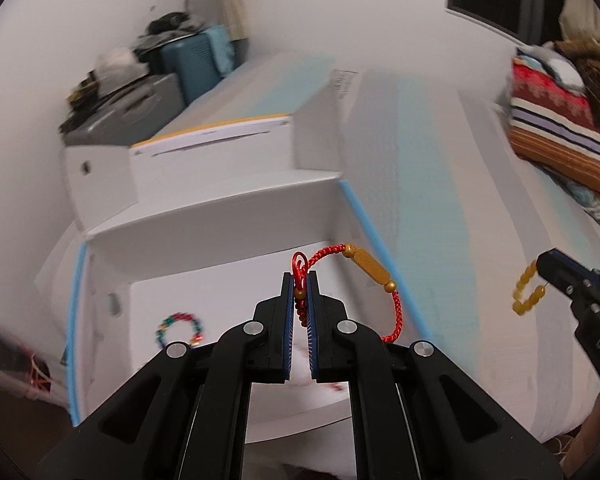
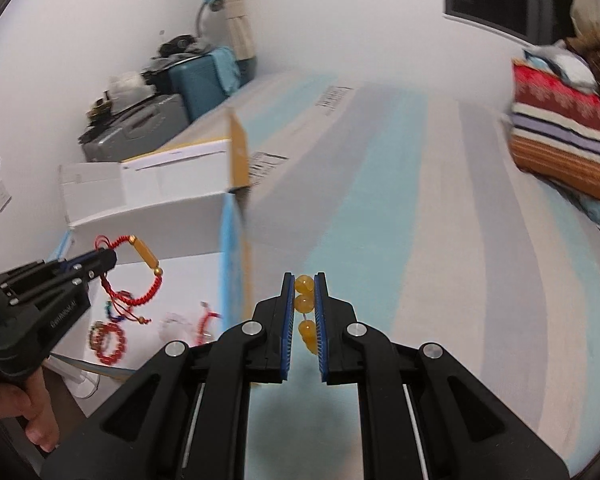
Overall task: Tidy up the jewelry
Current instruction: 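Carry the red string and yellow bead bracelets with both tools into the white box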
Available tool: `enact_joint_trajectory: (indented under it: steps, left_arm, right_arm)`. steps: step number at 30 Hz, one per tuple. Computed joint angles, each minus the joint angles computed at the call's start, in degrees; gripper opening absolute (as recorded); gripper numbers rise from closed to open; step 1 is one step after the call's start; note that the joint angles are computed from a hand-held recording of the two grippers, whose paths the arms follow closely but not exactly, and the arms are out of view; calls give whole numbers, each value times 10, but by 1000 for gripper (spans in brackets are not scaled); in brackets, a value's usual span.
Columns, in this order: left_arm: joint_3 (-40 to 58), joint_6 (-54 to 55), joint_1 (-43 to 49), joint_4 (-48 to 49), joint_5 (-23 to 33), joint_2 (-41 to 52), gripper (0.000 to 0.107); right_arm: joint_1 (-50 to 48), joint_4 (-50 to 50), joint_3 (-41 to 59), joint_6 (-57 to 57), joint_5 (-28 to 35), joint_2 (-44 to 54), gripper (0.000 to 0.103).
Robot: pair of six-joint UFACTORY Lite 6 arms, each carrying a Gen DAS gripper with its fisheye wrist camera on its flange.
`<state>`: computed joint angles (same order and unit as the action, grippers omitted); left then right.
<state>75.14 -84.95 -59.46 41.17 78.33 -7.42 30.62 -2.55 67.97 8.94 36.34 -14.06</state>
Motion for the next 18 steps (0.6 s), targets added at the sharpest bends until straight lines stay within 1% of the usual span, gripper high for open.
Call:
enact_joint_trajectory:
  steps: [1,5,8,12,16,18]
  left_arm:
    - [-16,-4,-2,-1,8,-19,5]
    - [-91,-18,0,-9,38,-109,5]
    - [-145,-22,7,-19,47,-169,5]
    - [-223,-11,42,-47,36,-253,5]
    - [-274,2,75,-64,26,-300,5]
    - [-304,25,111,-77,8,-324,5]
  right_arm:
    - [28,-24,10,32,2,10,9]
    - [101,-64,46,97,5,51,9]
    - [148,-82,67,131,0,87,9]
    - [181,-69,92,141,-7,139,9]
    - [200,-54,119,138,-13,194,9]
    - [212,-55,137,145,-12,227,9]
